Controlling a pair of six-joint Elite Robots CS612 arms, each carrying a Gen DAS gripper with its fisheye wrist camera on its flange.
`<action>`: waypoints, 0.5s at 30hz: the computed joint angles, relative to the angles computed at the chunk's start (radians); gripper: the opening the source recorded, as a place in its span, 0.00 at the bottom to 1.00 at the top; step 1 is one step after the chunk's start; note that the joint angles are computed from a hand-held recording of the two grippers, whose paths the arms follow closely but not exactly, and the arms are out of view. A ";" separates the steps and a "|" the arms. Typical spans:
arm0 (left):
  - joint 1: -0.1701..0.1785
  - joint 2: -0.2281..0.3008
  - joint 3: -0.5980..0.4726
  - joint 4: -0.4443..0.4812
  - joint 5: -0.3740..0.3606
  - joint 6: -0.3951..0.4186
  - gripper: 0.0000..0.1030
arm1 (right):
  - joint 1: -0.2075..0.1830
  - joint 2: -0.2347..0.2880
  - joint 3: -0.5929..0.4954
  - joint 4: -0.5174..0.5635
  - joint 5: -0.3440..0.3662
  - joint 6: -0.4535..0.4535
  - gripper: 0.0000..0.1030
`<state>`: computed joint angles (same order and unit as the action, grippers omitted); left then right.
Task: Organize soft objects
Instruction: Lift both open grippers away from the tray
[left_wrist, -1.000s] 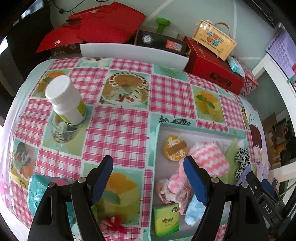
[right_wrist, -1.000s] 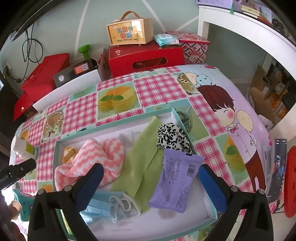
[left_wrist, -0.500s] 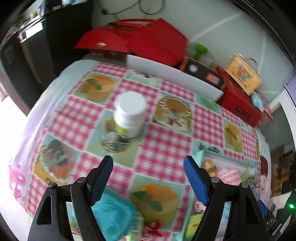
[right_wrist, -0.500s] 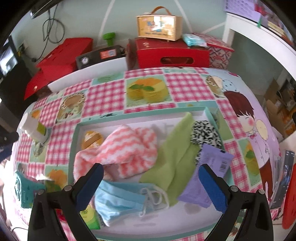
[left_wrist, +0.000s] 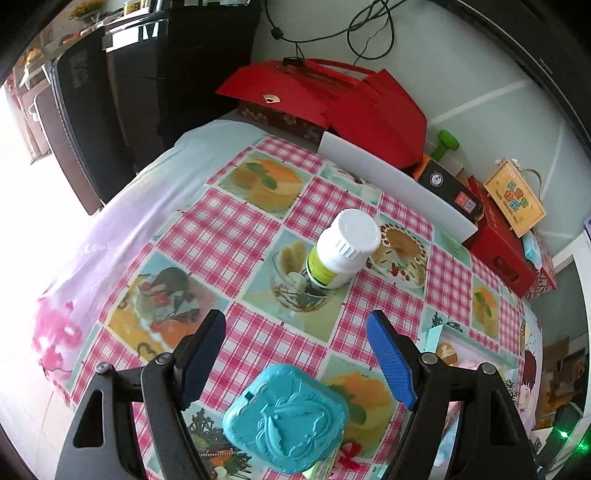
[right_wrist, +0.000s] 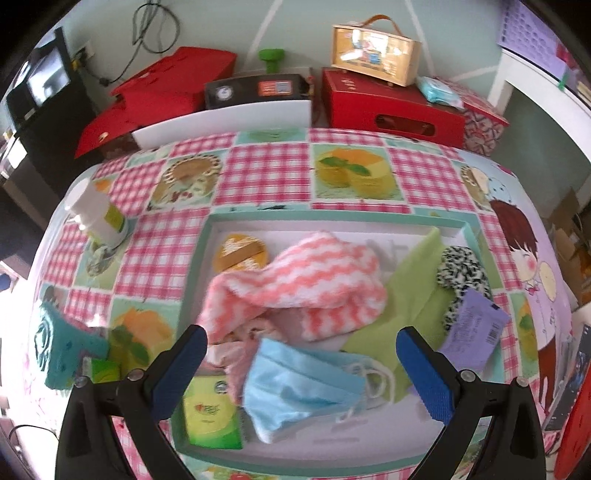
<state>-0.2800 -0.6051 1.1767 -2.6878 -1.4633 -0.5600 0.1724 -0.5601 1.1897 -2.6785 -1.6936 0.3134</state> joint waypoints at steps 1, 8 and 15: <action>0.000 -0.003 0.008 -0.008 -0.002 0.002 0.77 | 0.002 0.001 -0.002 0.000 0.003 -0.006 1.00; 0.003 -0.015 0.042 -0.028 -0.056 0.014 0.77 | 0.008 0.006 0.006 -0.065 0.098 -0.029 1.00; -0.001 -0.046 0.114 -0.068 -0.078 0.011 0.77 | 0.019 0.017 -0.003 -0.087 0.150 -0.066 1.00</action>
